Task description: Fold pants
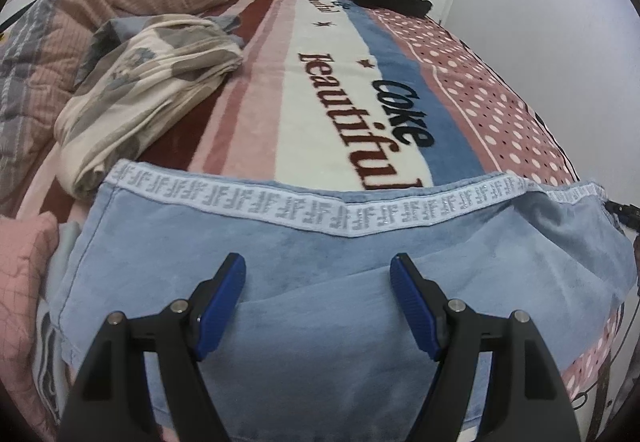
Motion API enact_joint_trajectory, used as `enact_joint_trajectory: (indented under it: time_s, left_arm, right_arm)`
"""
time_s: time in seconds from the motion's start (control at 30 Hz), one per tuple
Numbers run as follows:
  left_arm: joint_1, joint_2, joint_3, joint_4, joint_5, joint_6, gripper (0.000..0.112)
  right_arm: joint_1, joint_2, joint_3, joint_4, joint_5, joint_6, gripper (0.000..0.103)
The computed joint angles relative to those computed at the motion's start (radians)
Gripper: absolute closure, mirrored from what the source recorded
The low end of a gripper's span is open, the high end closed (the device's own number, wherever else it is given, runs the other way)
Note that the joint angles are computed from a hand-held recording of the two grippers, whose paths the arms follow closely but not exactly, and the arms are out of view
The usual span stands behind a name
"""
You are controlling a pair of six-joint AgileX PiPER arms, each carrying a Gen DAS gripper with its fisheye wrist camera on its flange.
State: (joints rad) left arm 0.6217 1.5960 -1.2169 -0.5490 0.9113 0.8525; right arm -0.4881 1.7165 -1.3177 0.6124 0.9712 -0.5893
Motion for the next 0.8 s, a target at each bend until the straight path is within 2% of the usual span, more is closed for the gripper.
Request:
enact_joint_trajectory:
  time_s: [0.03, 0.07, 0.1, 0.13, 0.17, 0.2, 0.23, 0.33, 0.37, 0.47, 0.57, 0.63, 0.67, 0.8]
  left_arm:
    - [0.007, 0.001, -0.003, -0.001, 0.006, 0.001, 0.041]
    - [0.012, 0.0, -0.003, -0.002, 0.007, 0.004, 0.041]
    - [0.02, -0.004, -0.001, -0.004, 0.007, 0.008, 0.041]
    - [0.025, -0.006, 0.0, -0.005, 0.008, 0.011, 0.041]
    - [0.039, -0.01, 0.002, -0.012, 0.013, 0.019, 0.041]
    - [0.05, -0.012, 0.003, -0.017, 0.018, 0.025, 0.041]
    - [0.057, -0.013, 0.004, -0.019, 0.021, 0.028, 0.041]
    - [0.096, -0.021, 0.008, -0.013, 0.025, 0.04, 0.041]
    - [0.106, -0.024, 0.01, -0.012, 0.023, 0.045, 0.041]
    - [0.154, -0.036, 0.016, -0.02, 0.028, 0.072, 0.041]
    - [0.219, -0.041, 0.016, -0.044, 0.057, 0.099, 0.041]
    - [0.26, -0.046, 0.017, -0.052, 0.079, 0.109, 0.041]
    - [0.284, -0.051, 0.019, -0.058, 0.095, 0.12, 0.041]
    - [0.397, -0.069, 0.029, -0.111, 0.151, 0.175, 0.029]
  right_arm:
    - [-0.015, 0.01, -0.002, 0.033, 0.036, -0.013, 0.021]
    - [-0.013, 0.001, 0.012, 0.025, 0.032, -0.014, 0.022]
    - [-0.002, -0.033, 0.042, -0.022, -0.013, -0.017, 0.034]
    - [0.007, -0.065, 0.075, -0.048, -0.063, -0.024, 0.054]
    - [0.002, -0.091, 0.103, -0.038, -0.094, -0.046, 0.055]
    - [-0.004, -0.133, 0.143, -0.02, -0.137, -0.058, 0.059]
    - [-0.008, -0.166, 0.171, -0.013, -0.168, -0.056, 0.072]
    - [0.034, -0.275, 0.25, -0.087, -0.309, -0.007, 0.076]
    - [0.051, -0.302, 0.27, -0.129, -0.355, 0.017, 0.076]
    - [0.07, -0.279, 0.242, -0.189, -0.343, 0.097, 0.076]
    - [0.146, -0.223, 0.223, -0.308, -0.408, 0.226, 0.072]
    - [0.17, -0.206, 0.219, -0.365, -0.399, 0.298, 0.059]
    - [0.168, -0.212, 0.226, -0.365, -0.39, 0.311, 0.057]
    - [0.134, -0.303, 0.287, -0.238, -0.391, 0.205, 0.043]
